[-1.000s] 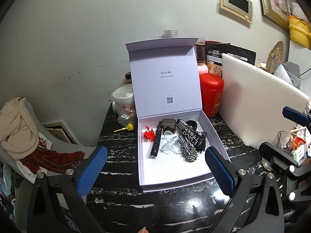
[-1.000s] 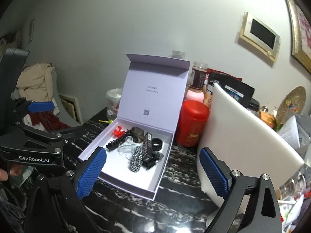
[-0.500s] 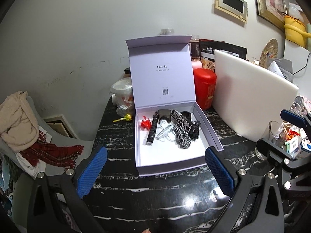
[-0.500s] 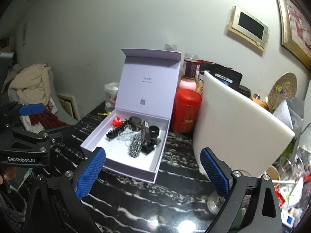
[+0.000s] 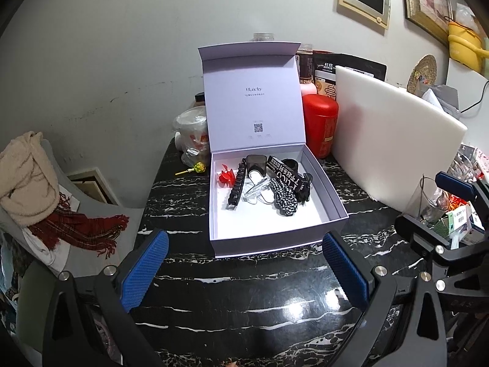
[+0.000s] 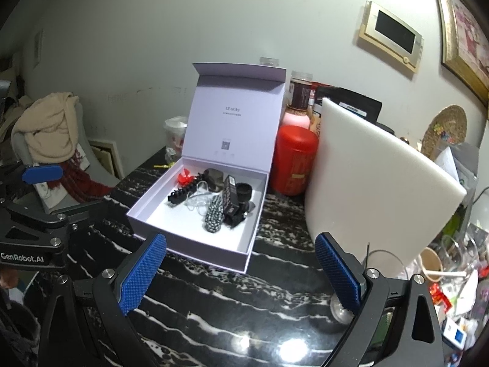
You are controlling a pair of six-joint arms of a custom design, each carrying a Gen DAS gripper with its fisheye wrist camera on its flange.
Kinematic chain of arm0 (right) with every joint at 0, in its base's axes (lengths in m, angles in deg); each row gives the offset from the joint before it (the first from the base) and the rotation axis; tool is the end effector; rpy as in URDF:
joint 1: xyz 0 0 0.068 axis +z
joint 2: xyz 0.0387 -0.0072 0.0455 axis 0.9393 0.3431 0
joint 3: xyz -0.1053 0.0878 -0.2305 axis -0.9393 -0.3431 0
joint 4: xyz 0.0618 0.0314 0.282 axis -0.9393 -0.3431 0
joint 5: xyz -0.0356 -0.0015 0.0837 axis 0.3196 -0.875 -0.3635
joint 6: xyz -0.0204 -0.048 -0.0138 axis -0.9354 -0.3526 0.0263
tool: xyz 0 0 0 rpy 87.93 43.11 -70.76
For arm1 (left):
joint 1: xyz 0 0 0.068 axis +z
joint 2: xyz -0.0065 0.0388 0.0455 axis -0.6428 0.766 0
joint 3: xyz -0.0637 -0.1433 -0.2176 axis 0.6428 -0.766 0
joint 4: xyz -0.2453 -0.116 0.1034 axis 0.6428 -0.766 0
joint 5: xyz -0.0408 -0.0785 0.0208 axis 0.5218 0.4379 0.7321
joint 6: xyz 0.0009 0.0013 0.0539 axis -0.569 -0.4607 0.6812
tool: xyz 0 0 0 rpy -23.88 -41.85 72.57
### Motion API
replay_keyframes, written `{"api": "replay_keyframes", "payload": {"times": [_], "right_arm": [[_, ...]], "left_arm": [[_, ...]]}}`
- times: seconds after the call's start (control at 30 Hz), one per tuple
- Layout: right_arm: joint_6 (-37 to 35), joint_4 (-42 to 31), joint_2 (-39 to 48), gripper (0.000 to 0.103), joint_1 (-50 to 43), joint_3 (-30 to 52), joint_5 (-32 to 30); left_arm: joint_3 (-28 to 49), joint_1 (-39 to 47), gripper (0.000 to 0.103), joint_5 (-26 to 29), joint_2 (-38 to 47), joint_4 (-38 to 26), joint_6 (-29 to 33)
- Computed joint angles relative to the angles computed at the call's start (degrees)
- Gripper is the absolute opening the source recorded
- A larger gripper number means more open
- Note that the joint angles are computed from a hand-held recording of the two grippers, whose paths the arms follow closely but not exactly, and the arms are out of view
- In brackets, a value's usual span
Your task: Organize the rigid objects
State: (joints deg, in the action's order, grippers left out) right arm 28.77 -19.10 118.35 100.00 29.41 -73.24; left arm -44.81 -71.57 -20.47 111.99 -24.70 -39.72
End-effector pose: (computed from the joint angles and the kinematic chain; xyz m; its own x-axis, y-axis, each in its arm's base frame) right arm 0.2117 0.1117 0.2721 -0.5822 -0.2018 -0.7876 -0.2400 0.9682 -0.0706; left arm 0.2022 -0.1092 0.2589 -0.6474 0.0947 -0.7563 0.0923 0.9947 0.0456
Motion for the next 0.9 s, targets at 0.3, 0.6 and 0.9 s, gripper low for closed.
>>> {"api": "replay_keyframes", "payload": {"times": [0.3, 0.6, 0.9], "right_arm": [[-0.2, 0.3, 1.2, 0.099, -0.2, 0.2, -0.6], [-0.5, 0.2, 2.1, 0.099, 0.1, 0.9, -0.4], [-0.6, 0.1, 2.5, 0.099, 0.4, 1.1, -0.1]], "left_arm": [[-0.3, 1.4, 0.103, 1.2, 0.3, -0.4, -0.2], [-0.3, 2.3, 0.103, 1.6, 0.8, -0.2, 0.2], [-0.5, 2.9, 0.103, 2.4, 1.6, 0.1, 0.2]]}}
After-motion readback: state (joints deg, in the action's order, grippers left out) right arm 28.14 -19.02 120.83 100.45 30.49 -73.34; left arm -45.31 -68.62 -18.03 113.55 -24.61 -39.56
